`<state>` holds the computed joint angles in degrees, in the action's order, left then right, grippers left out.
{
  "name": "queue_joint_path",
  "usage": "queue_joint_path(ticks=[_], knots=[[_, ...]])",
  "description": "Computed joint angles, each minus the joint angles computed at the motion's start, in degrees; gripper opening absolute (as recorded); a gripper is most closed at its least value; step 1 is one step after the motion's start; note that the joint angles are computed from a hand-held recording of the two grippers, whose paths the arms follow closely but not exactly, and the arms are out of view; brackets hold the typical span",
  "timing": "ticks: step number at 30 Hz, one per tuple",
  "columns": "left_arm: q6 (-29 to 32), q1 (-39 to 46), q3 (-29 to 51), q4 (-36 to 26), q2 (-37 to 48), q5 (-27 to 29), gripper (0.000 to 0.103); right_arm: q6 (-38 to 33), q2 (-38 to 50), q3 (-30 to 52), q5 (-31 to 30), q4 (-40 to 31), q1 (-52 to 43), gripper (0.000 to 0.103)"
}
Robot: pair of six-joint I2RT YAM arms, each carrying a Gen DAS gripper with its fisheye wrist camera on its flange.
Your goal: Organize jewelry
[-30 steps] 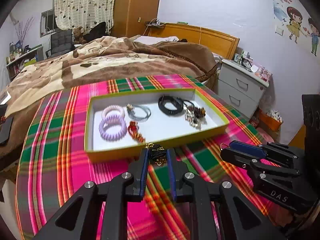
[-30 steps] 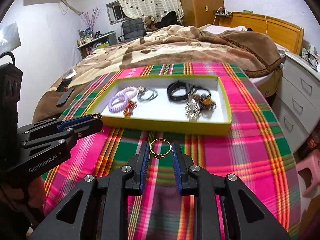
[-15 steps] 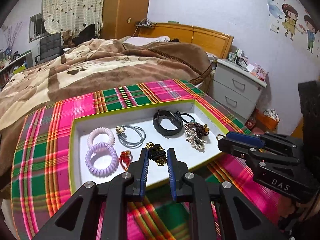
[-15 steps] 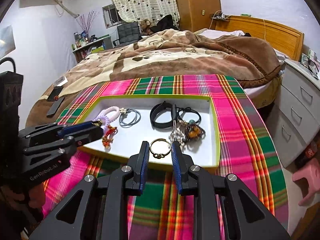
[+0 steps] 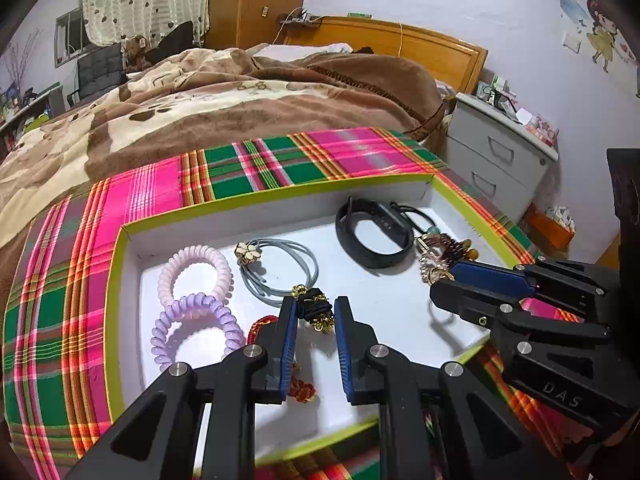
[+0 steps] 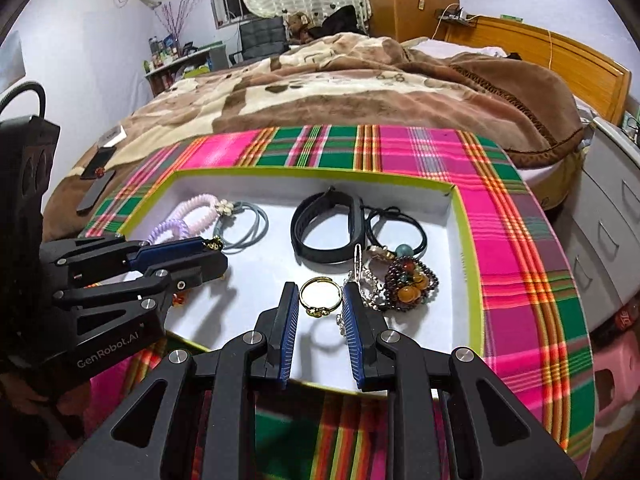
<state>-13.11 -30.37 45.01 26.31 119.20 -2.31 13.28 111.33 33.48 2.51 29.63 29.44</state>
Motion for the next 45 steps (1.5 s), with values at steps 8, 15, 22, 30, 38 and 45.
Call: queue_joint_path(ticks=[8, 15, 22, 30, 38, 45], knots=[[1.82, 0.34, 2.46, -1.66, 1.40, 0.64, 0.019, -1.10, 2.29, 2.25, -0.02, -1.51, -0.16, 0.023], [2.57, -0.56, 4.35, -4.11, 2.54, -0.48, 0.019, -1.23, 2.33, 2.89, 0.43, -2.44, 0.10, 0.024], [1.84, -0.47, 3.57, -3.95, 1.50, 0.22, 0.020, -0.77, 1.75, 1.72, 0.34, -1.16, 0.03, 0.032], [-0.37, -1.89, -2.98, -0.69, -4.60, -2.64, 0.020, 0.76, -4.24, -3.74, 0.94, 0.86, 0.78, 0.032], [-5.01, -5.97, -13.50, 1.81, -15.29, -9.15, 0.020, 3.74, -15.49, -12.93, 4.00, 2.47, 4.30, 0.033], [-11.49, -13.83, -24.04, 1.28, -27.09, -18.61, 0.020, 9.61, -27.49, -22.39, 11.23, 2.41, 12.48, 0.034]])
